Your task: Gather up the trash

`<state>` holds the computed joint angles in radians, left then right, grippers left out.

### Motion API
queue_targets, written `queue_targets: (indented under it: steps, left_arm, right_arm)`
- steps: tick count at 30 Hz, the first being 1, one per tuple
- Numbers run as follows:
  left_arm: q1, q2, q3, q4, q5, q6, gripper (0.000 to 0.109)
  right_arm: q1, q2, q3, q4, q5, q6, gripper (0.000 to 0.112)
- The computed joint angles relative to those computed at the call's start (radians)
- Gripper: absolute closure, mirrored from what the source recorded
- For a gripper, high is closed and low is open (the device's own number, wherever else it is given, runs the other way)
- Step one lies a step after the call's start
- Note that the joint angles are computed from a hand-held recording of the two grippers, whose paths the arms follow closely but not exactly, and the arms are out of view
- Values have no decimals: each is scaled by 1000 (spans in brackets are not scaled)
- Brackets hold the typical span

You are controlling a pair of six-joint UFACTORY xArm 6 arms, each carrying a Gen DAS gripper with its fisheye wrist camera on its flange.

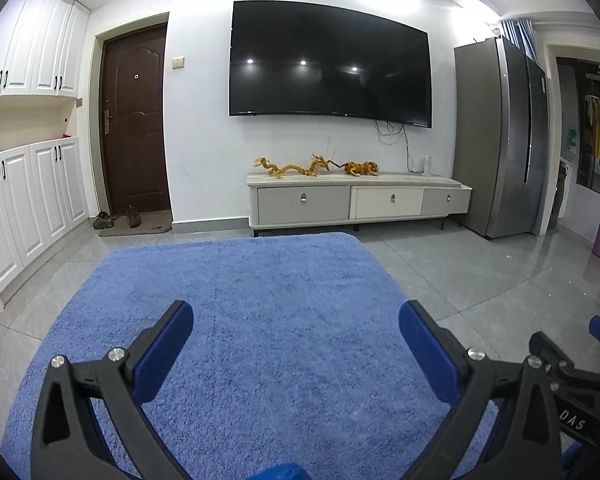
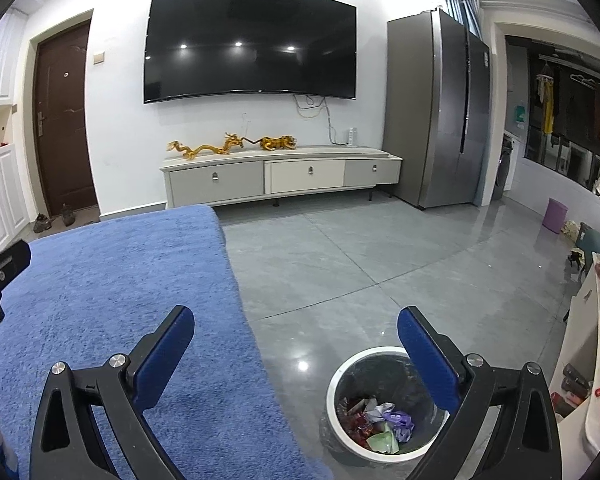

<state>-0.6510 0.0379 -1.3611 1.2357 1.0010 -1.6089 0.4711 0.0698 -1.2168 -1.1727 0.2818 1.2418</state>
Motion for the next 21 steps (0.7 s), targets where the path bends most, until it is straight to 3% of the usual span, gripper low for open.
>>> queue_targets:
  steps: [21]
  left_arm:
    - [-7, 13, 0, 0, -35, 21, 6]
  right_arm:
    - [-15, -25, 16, -65, 11, 59, 9]
